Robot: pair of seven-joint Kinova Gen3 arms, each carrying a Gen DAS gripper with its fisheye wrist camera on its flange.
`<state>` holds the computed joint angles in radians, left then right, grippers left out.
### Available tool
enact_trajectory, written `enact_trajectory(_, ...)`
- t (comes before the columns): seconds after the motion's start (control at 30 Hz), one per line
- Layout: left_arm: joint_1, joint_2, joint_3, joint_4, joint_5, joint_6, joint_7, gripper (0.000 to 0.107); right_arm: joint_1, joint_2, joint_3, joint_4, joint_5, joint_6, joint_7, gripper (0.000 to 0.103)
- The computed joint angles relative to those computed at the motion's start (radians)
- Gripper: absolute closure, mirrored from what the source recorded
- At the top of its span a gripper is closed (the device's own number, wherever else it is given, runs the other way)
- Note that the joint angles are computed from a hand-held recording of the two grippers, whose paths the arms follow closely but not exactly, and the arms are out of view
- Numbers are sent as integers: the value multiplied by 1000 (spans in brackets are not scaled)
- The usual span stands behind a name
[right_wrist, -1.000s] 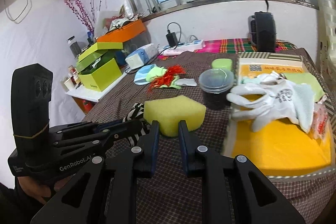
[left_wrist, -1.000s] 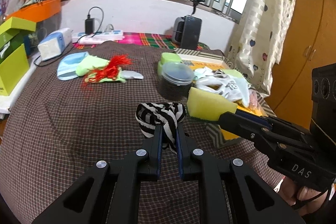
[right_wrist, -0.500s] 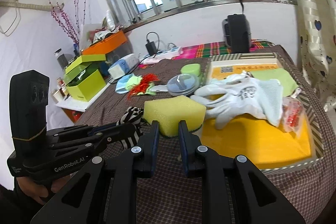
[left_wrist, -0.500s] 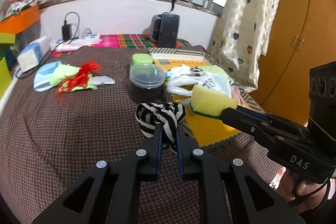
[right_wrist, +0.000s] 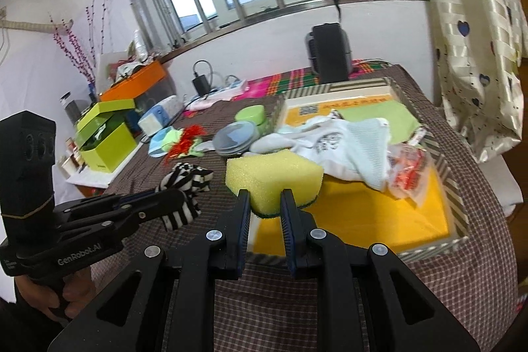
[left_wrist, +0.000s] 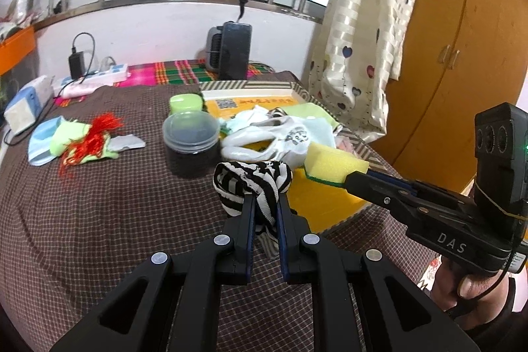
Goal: Organize soft objects
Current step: 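Carry the sock with the left tool while the right tool carries the sponge over the yellow box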
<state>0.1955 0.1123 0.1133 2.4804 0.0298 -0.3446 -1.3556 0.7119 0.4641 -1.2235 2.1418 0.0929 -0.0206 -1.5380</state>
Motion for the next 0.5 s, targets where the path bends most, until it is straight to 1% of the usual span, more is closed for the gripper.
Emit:
enact_trajectory(0.17, 14, 25, -1, -33, 11, 9, -24, 96, 6, -9, 28, 0, -7, 0, -9, 84)
enact_trajectory(0.33, 43, 70, -17, -86, 57, 23, -72, 96, 11, -8, 58, -9, -6, 3, -16, 84)
enact_trajectory(0.5, 39, 117, -13, -139, 51, 46, -81, 96, -3, -6, 100, -22, -16, 15, -12, 84)
